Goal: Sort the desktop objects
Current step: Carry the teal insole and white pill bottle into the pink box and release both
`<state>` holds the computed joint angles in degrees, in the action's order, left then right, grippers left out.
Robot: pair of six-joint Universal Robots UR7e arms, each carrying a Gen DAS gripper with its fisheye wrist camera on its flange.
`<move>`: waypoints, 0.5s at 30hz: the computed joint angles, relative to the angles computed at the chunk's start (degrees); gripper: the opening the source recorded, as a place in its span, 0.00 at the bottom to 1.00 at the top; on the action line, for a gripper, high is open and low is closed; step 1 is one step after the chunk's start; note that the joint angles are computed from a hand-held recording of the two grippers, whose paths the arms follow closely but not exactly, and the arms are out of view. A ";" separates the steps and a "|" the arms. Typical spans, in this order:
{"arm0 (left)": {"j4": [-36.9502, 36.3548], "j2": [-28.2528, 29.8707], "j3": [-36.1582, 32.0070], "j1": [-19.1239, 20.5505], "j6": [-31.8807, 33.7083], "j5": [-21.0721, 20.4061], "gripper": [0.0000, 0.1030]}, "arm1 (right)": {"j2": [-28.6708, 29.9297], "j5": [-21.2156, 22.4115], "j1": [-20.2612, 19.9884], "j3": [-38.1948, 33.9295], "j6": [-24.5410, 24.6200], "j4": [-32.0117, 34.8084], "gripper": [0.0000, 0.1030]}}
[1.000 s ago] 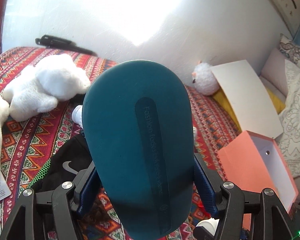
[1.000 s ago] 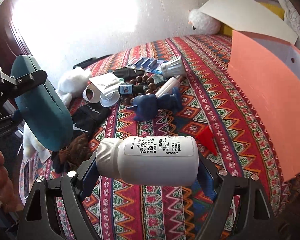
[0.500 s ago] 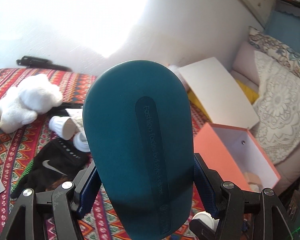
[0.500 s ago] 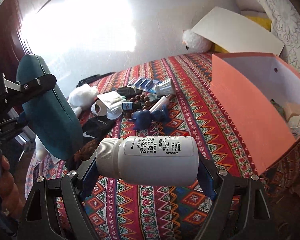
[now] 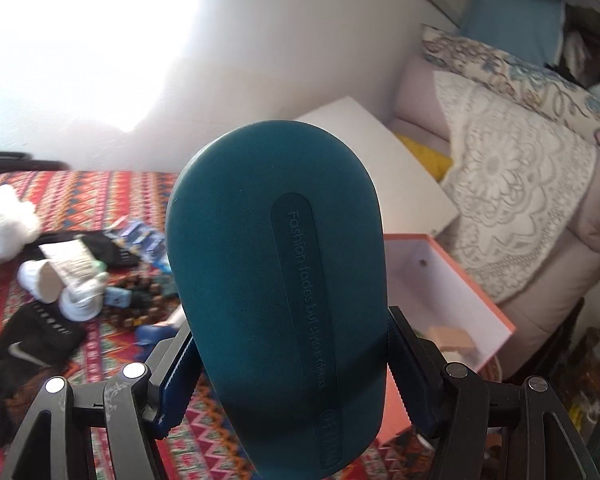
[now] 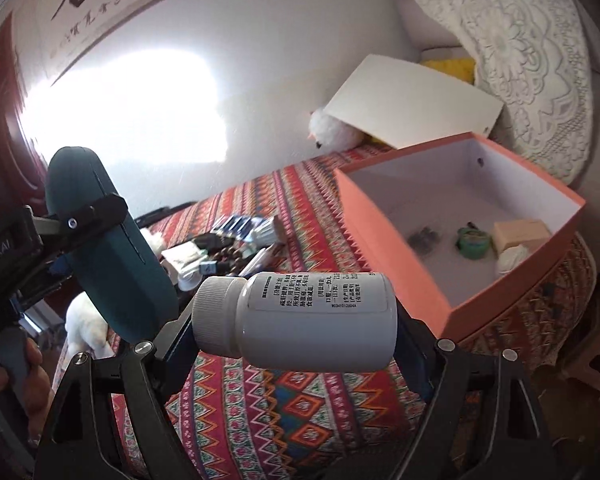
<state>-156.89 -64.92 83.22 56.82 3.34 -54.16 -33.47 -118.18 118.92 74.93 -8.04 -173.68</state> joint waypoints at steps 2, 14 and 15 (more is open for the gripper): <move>0.78 1.85 -1.56 -0.58 0.33 -0.90 0.69 | -1.46 -0.32 -0.51 1.12 -0.10 -1.41 0.83; 7.74 17.46 -17.97 -2.52 2.62 -7.38 0.69 | -8.83 -3.68 -5.50 2.30 -1.26 -5.31 0.83; 8.63 19.13 -20.04 -2.60 2.71 -7.74 0.69 | -8.91 -4.06 -5.86 1.77 -1.62 -5.33 0.83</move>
<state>-148.26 -45.79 63.18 54.22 6.05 -61.91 -42.37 -122.24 113.06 76.70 -9.66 -179.01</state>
